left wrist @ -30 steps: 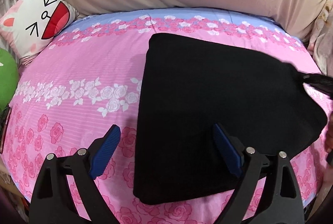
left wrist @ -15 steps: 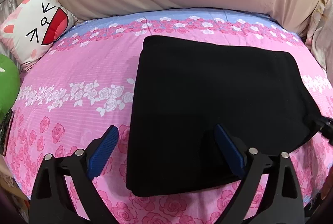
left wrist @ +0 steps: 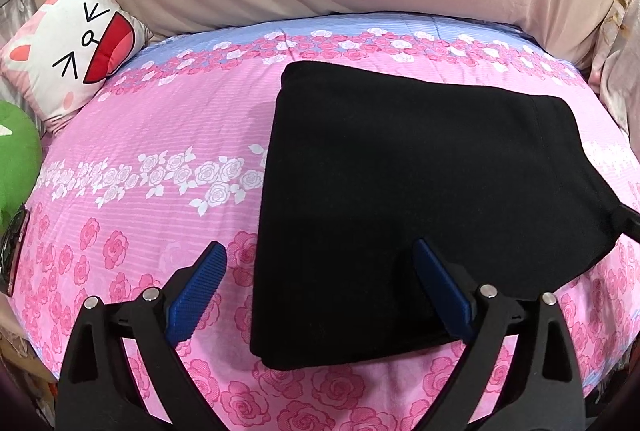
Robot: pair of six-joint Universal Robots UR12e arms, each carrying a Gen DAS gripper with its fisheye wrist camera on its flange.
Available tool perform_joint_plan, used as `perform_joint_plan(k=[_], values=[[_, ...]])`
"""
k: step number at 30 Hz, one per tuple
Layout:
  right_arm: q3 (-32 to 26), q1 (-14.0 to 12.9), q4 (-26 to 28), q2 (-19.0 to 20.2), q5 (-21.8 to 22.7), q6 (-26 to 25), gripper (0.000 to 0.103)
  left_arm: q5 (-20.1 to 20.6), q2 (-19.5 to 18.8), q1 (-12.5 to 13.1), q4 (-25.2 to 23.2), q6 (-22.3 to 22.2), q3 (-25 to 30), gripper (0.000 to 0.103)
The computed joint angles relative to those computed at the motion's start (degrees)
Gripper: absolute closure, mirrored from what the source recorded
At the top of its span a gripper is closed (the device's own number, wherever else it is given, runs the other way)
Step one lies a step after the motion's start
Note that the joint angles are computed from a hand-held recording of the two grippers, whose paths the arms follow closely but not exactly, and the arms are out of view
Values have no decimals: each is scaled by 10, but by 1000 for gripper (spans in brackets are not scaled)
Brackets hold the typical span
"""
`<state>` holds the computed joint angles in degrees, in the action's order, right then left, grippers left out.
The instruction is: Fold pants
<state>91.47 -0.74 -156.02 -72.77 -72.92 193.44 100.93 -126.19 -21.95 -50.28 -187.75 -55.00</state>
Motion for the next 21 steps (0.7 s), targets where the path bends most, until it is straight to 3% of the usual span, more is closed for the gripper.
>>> perform_joint_plan(k=[3, 10, 15, 17, 19, 21], values=[[12, -2, -13, -9, -13, 10, 54, -2, 2, 2, -2, -6, -3, 10], [32, -9, -27, -16, 13, 39, 53, 6, 3, 2, -4, -8, -7, 7], [25, 8, -62, -10, 18, 5, 55, 9, 4, 1, -3, -10, -9, 7], [20, 12, -57, -5, 9, -8, 56, 9, 5, 1, -1, -11, -11, 7], [8, 12, -14, 8, -15, -10, 58, 8, 5, 1, -1, -11, -12, 7], [17, 2, -28, 14, 18, 13, 58, 5, 7, 2, 0, -11, -15, 6]])
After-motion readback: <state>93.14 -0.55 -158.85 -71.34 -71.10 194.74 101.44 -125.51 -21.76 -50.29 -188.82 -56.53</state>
